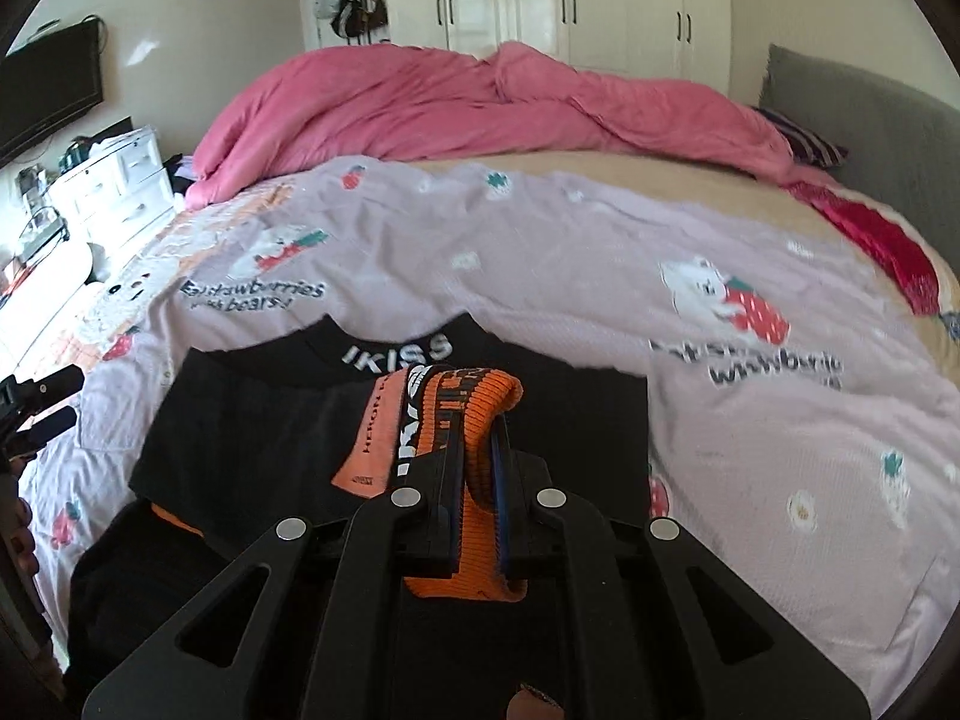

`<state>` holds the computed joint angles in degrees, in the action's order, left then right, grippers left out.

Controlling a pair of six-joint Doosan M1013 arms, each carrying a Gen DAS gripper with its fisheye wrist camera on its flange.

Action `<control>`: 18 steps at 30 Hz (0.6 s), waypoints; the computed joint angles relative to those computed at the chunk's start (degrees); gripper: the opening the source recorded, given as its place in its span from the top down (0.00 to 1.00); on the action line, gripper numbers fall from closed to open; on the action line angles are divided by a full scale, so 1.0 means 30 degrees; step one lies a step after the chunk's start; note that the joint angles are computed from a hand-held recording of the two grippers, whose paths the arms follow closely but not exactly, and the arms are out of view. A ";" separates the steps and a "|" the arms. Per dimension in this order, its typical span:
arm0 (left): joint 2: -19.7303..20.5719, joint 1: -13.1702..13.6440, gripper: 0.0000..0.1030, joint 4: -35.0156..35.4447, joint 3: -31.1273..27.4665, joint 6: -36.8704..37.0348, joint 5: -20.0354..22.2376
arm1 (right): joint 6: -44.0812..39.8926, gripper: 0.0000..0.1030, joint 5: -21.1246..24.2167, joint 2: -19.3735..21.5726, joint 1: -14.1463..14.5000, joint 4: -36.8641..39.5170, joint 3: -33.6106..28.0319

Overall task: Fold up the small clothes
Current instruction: 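Grasp the crossed orange cuffs with the right gripper and straighten them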

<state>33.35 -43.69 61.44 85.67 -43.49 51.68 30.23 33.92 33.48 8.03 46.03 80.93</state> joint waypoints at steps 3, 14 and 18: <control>0.0572 0.0077 0.18 -0.0925 -0.0935 0.2179 0.0232 | 0.0257 0.93 0.0050 0.0066 -0.0106 -0.0059 0.0098; 0.2587 0.0370 0.37 -0.3867 -0.3937 0.9525 0.0550 | 0.1151 0.93 0.0231 0.0408 -0.0246 -0.0777 -0.0081; 0.2792 0.0560 0.37 -0.5013 -0.4054 1.0420 0.0243 | 0.2237 0.87 0.0237 0.0523 -0.0297 -0.1462 -0.0185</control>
